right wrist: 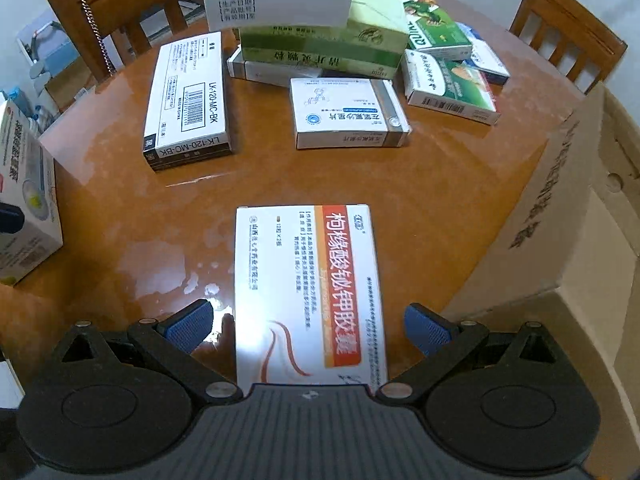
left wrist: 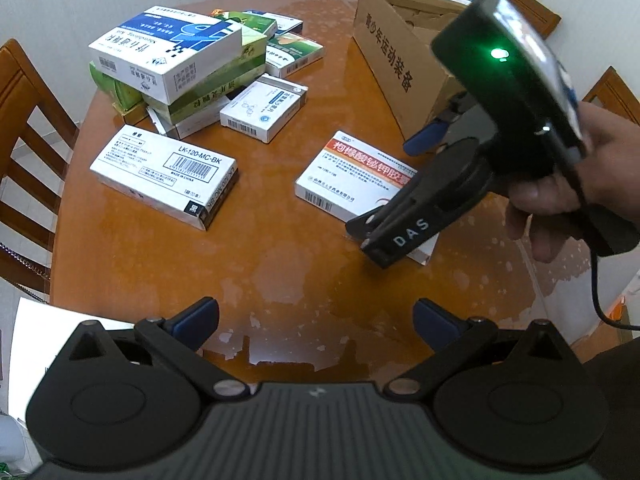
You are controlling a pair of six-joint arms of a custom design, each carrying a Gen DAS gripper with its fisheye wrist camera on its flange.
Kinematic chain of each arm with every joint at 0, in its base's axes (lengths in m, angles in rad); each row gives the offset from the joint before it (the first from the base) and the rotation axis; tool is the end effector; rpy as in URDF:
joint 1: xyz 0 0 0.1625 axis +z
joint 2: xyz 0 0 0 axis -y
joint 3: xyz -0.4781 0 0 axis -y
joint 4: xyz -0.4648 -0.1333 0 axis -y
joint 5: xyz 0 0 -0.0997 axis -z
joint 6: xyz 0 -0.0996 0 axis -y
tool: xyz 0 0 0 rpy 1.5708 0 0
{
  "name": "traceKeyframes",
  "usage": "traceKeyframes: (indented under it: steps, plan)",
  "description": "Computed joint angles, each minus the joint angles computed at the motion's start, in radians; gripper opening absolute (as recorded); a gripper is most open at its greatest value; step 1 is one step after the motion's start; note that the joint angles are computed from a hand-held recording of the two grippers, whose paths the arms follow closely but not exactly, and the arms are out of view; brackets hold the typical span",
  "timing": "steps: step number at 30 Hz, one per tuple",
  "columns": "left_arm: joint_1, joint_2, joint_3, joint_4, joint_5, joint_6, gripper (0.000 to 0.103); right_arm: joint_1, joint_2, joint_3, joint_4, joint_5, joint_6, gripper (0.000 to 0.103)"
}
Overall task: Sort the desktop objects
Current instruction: 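Grasp the white-and-orange medicine box with the right gripper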
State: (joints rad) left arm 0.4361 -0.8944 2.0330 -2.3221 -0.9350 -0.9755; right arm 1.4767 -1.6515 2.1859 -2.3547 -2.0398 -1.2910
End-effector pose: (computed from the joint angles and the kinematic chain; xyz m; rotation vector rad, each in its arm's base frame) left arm -0.4227 -0.4093 0.0014 0.3541 2.4413 -0.4666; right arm 0.0428 -0.4862 0.3408 1.4118 -2.2099 -0.1468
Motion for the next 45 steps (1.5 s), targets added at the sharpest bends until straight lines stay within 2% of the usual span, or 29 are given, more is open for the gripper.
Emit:
traceKeyframes:
  steps: [10,19,37,41,43,44,45]
  plan:
    - [0.004,-0.001,0.008,-0.018,-0.011,0.01,0.103,0.027,0.044,0.016,-0.038,-0.089,0.037,0.103]
    - [0.008,0.006,0.005,-0.026,-0.019,0.014,0.103,0.031,0.075,-0.018,0.021,-0.095,0.125,0.103]
    - [0.017,0.022,-0.014,-0.026,-0.026,0.029,0.103,0.041,0.127,-0.047,0.007,-0.08,0.104,0.103]
    - [0.017,0.024,-0.016,-0.028,-0.026,0.025,0.103,0.003,0.029,0.042,-0.059,-0.075,0.13,0.103]
    - [0.017,0.024,-0.015,-0.03,-0.025,0.022,0.103,-0.004,0.011,0.048,-0.054,-0.064,0.111,0.101]
    - [0.017,0.024,-0.015,-0.029,-0.025,0.019,0.103,-0.002,0.004,0.048,-0.046,-0.054,0.106,0.095]
    - [0.018,0.024,-0.015,-0.029,-0.025,0.017,0.103,0.0,-0.005,0.05,-0.044,-0.047,0.103,0.085]
